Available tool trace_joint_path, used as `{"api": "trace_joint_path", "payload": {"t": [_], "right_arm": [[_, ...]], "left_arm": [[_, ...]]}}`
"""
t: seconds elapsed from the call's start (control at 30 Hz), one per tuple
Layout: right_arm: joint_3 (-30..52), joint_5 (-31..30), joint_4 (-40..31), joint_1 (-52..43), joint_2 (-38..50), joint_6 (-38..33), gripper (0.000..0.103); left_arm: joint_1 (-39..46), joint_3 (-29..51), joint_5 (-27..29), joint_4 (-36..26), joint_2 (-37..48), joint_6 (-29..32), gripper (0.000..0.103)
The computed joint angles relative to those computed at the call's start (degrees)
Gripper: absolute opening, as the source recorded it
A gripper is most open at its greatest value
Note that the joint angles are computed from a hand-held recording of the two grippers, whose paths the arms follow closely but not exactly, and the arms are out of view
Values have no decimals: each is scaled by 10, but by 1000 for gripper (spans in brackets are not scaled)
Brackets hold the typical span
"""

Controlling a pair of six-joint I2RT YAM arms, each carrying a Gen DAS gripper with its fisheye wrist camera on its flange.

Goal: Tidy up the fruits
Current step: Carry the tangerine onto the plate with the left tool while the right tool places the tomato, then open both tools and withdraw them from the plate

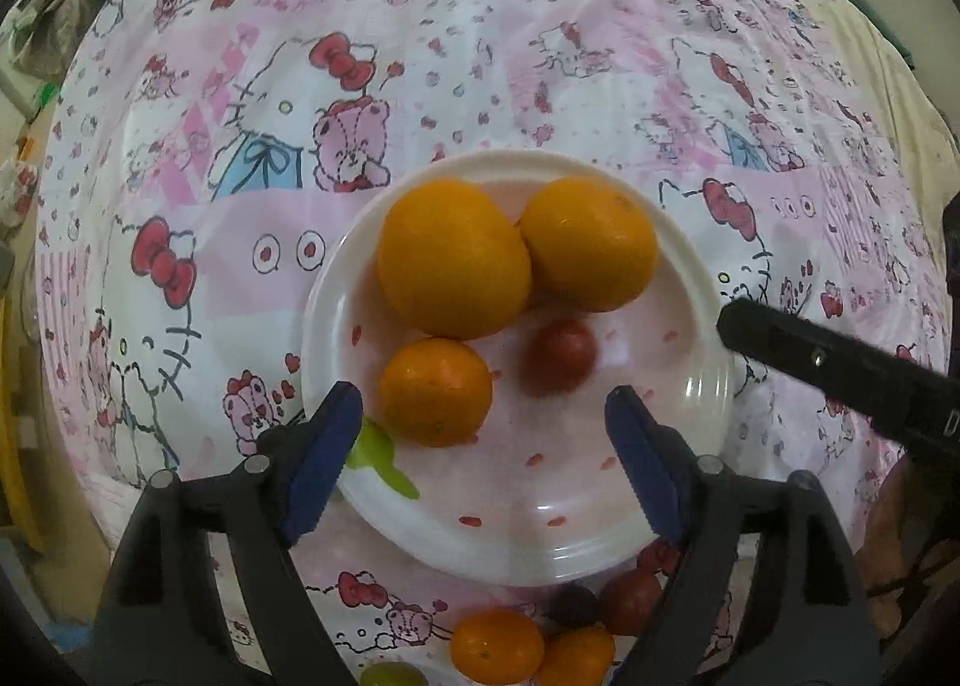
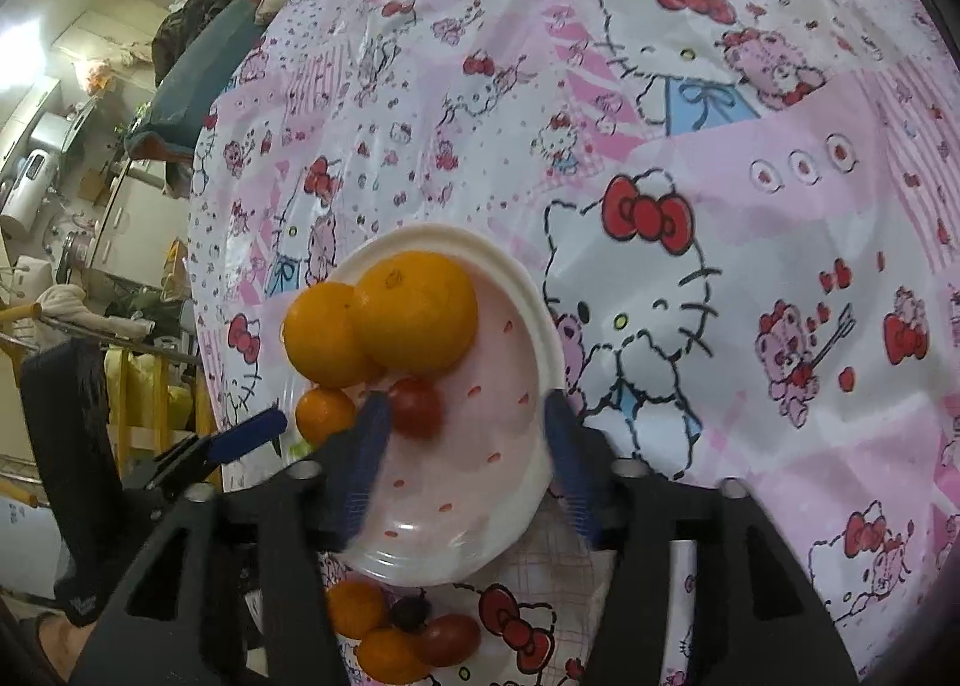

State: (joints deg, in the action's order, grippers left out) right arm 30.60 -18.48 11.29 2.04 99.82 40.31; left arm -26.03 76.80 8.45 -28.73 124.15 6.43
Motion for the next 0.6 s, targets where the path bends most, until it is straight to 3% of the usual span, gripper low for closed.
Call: {"api": "trace_joint_path", "payload": {"t": [0.33,0.4,0.6], "right_arm": [[-5,29,-33,8,-46,-10,61],[-6,41,-42,14,-56,-8,69],[-27,59,-58,25,-104,4,80]], "left_arm": [[16,-37,-3,37,-39,-1,81],[20,-52,-4,49,-53,3,81],[43,-79,-1,68,-83,3,81]]}}
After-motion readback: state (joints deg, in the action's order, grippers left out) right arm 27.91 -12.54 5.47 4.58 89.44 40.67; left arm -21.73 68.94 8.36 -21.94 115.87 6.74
